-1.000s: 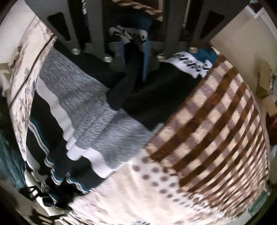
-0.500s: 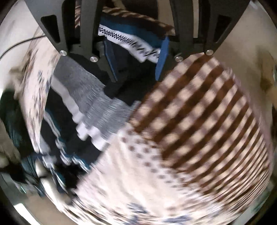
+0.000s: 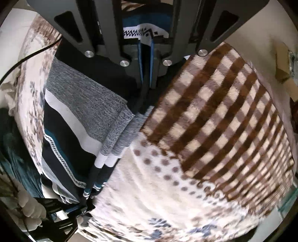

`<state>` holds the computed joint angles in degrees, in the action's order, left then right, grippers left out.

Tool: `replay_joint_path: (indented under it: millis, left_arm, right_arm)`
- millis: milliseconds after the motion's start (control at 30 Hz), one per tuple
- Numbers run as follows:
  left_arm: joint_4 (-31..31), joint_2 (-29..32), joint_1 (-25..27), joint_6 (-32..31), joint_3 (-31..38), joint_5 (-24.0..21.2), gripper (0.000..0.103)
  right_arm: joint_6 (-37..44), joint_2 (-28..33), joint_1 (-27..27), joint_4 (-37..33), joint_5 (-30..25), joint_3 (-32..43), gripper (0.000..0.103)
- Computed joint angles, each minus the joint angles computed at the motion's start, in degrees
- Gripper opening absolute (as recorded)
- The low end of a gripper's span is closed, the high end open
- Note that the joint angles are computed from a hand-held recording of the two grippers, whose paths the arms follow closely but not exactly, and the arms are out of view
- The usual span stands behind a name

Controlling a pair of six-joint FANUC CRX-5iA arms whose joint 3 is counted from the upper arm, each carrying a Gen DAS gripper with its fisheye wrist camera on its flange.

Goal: Fold small clothes

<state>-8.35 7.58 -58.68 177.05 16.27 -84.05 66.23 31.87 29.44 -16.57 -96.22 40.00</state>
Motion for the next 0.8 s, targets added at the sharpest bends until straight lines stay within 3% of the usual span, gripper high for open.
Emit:
replay_joint_path:
  millis: [133, 200, 300, 367, 433, 500, 533, 633, 800]
  left_arm:
    - [2.95, -1.65, 1.68, -0.51, -3.95, 0.01, 0.004]
    - [4.4, -4.68, 2.61, 0.17, -8.11, 2.73, 0.004]
    - [4.78, -10.63, 3.45, 4.58, -13.51, 6.93, 0.008]
    - [4.62, -13.17, 3.74, 7.39, -14.95, 6.61, 0.007]
    - [2.97, -15.49, 3.18, 10.43, -15.61, 6.22, 0.011]
    - [1.9, -17.14, 2.31, 12.47, -15.49, 4.76, 0.026]
    - [1.7, -17.86, 2.15, 12.69, -15.74, 4.64, 0.028]
    - [2.64, -16.62, 1.87, 11.06, -14.52, 5.69, 0.029]
    - [10.54, -11.41, 3.56, 4.75, -15.45, 10.12, 0.028]
  right_arm:
    - [-2.24, 3.11, 2.41, 2.81, -0.28, 0.88, 0.007]
    - [-2.37, 4.69, 3.14, 3.72, -1.38, 1.78, 0.007]
    - [-2.4, 6.24, 1.96, 0.38, -4.8, 4.69, 0.017]
    - [-1.23, 5.07, -0.73, -6.75, -6.36, 5.61, 0.05]
    - [-0.24, 2.79, -2.65, -10.99, -6.83, 4.49, 0.07]
    - [1.38, -1.53, -4.03, -12.57, -5.87, 0.71, 0.071]
    - [2.32, -4.17, -4.58, -12.53, -5.36, -1.83, 0.071]
    - [4.78, -11.62, -6.51, -12.25, -3.96, -9.61, 0.071]
    - [6.31, -25.68, -8.53, -7.95, -1.91, -27.94, 0.071]
